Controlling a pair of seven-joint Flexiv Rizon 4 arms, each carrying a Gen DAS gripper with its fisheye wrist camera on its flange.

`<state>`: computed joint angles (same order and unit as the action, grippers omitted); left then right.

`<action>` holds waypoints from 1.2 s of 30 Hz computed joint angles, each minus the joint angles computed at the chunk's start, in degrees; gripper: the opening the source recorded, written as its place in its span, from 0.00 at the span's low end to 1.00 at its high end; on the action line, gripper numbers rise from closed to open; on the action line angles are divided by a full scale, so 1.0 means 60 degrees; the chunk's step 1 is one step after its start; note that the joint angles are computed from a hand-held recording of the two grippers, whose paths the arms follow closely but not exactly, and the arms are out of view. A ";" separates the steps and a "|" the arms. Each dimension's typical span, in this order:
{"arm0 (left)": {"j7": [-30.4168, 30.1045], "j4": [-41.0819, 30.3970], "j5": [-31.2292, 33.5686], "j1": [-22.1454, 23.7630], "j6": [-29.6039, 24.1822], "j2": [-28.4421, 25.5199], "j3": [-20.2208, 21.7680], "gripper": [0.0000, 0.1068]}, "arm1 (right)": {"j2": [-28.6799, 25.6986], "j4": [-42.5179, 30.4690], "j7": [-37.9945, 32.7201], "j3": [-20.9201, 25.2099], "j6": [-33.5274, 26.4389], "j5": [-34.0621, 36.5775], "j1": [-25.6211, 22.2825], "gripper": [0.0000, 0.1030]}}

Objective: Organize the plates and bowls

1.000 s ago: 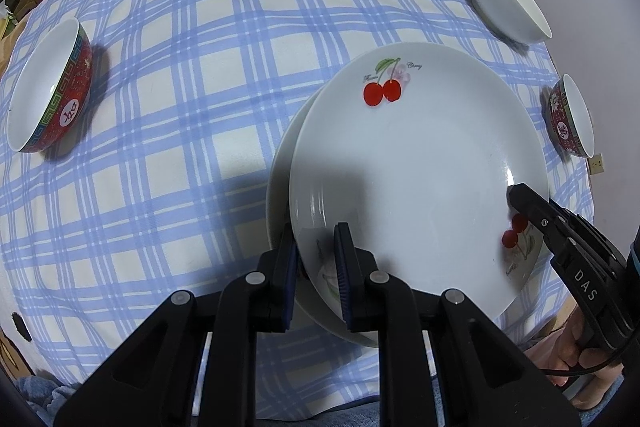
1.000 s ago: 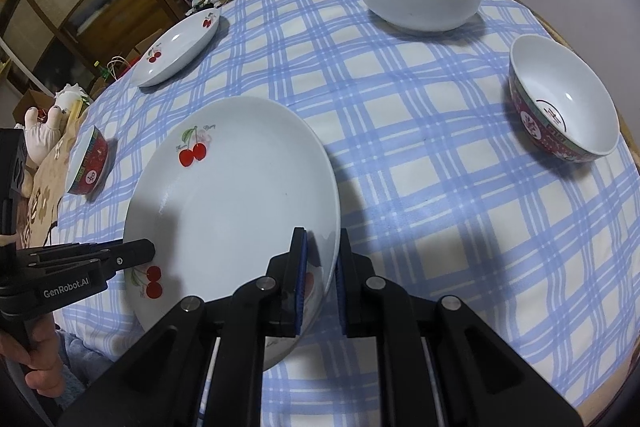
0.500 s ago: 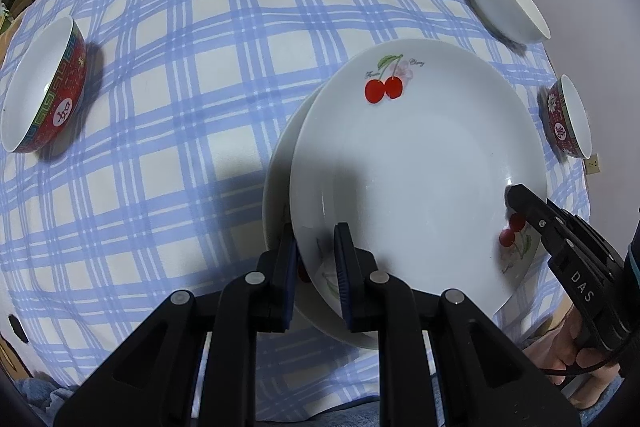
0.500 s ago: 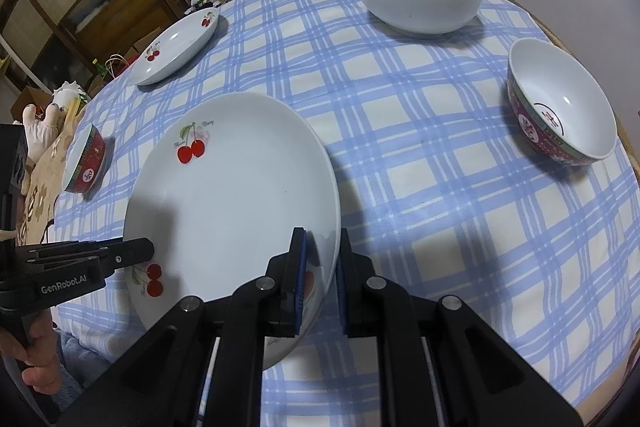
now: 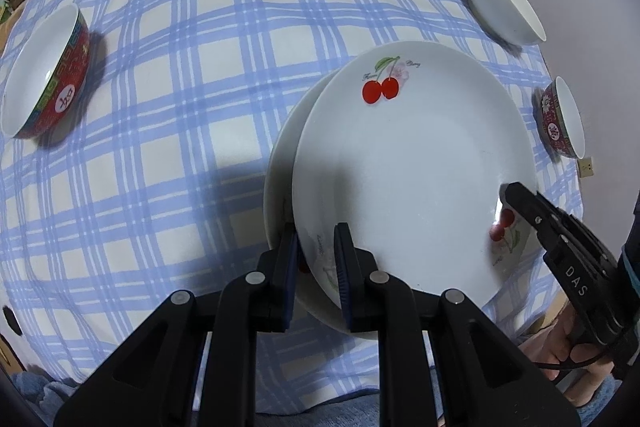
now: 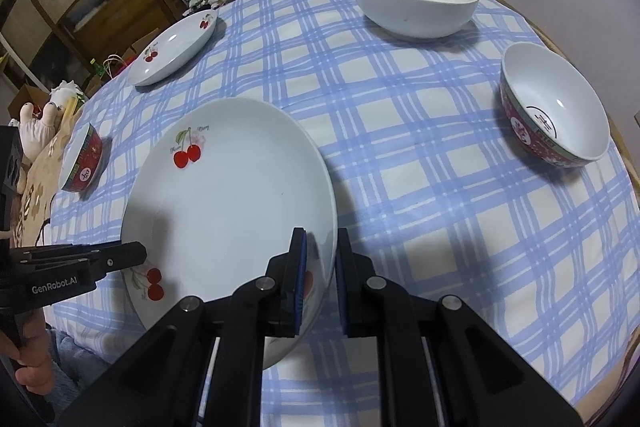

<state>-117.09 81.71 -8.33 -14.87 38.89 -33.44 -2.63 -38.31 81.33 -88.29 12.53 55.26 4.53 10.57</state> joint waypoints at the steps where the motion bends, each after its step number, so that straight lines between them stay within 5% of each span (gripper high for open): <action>1: -0.0007 0.0035 -0.0009 0.0002 0.0012 0.0031 0.0000 0.16 | 0.0026 0.0035 -0.0041 0.0028 0.0000 0.0033 -0.0032 0.14; 24: -0.0829 0.0092 0.1462 -0.0303 -0.0119 0.0720 0.0449 0.18 | 0.0510 0.0920 -0.0113 0.0025 0.1303 -0.0240 0.0119 0.14; 30: -0.0997 0.0200 0.1519 -0.0182 0.0143 0.0785 0.0478 0.38 | 0.0486 0.0858 0.0054 -0.0009 0.1464 -0.0343 0.0120 0.15; 32: -0.1066 0.0182 0.1570 -0.0175 0.0118 0.0787 0.0505 0.42 | 0.0457 0.0777 0.0075 0.0041 0.1402 -0.0329 0.0080 0.23; 36: -0.1276 0.0131 0.1917 -0.0261 0.0233 0.0855 0.0641 0.61 | 0.0465 0.0769 0.0060 0.0139 0.1633 -0.0187 -0.0008 0.60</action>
<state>-124.75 82.49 3.17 -16.44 40.28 -28.31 1.21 -35.52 85.94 -87.93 13.36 65.06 3.40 10.53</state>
